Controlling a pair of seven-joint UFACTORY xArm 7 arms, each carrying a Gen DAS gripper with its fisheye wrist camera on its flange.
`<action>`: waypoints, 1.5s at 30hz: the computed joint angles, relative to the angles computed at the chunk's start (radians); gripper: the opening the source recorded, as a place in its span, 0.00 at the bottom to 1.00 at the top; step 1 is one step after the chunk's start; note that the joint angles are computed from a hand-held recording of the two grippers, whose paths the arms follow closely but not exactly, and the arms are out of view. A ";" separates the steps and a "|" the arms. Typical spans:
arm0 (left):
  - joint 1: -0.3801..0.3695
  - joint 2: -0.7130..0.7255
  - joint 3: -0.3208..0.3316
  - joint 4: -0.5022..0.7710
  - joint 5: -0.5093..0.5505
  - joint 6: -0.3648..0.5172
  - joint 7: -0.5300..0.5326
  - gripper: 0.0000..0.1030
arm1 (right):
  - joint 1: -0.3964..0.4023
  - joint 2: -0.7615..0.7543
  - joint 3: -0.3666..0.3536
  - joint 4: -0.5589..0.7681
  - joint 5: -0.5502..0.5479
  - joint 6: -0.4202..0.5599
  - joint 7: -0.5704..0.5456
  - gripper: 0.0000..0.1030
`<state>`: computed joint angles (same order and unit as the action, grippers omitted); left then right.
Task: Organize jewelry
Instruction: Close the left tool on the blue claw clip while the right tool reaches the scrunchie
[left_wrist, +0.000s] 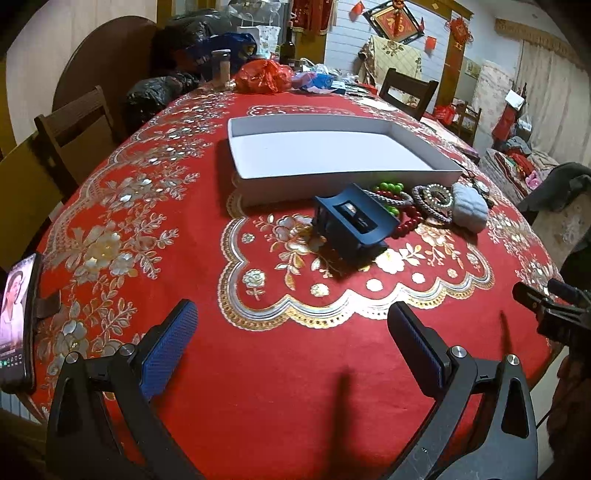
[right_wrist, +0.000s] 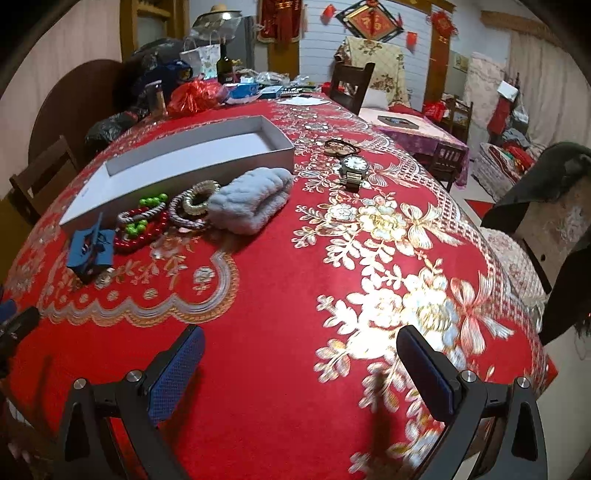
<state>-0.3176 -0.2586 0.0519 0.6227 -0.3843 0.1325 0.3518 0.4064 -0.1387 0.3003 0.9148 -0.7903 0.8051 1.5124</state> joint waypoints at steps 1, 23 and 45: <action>0.012 0.002 -0.006 0.000 0.009 0.000 -0.012 1.00 | -0.006 -0.006 -0.009 -0.008 0.001 -0.013 -0.012 1.00; 0.009 0.023 -0.001 0.012 -0.069 0.028 0.061 1.00 | -0.107 0.004 -0.068 -0.040 0.003 -0.136 -0.196 1.00; 0.023 0.084 0.006 0.112 -0.343 0.129 0.264 1.00 | -0.124 0.060 -0.094 0.028 0.067 -0.127 -0.295 1.00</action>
<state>-0.2950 -0.1742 0.0582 0.7342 -0.7274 0.2615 0.6157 0.2821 -0.0789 0.2061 0.9430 -0.7231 0.6778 1.2176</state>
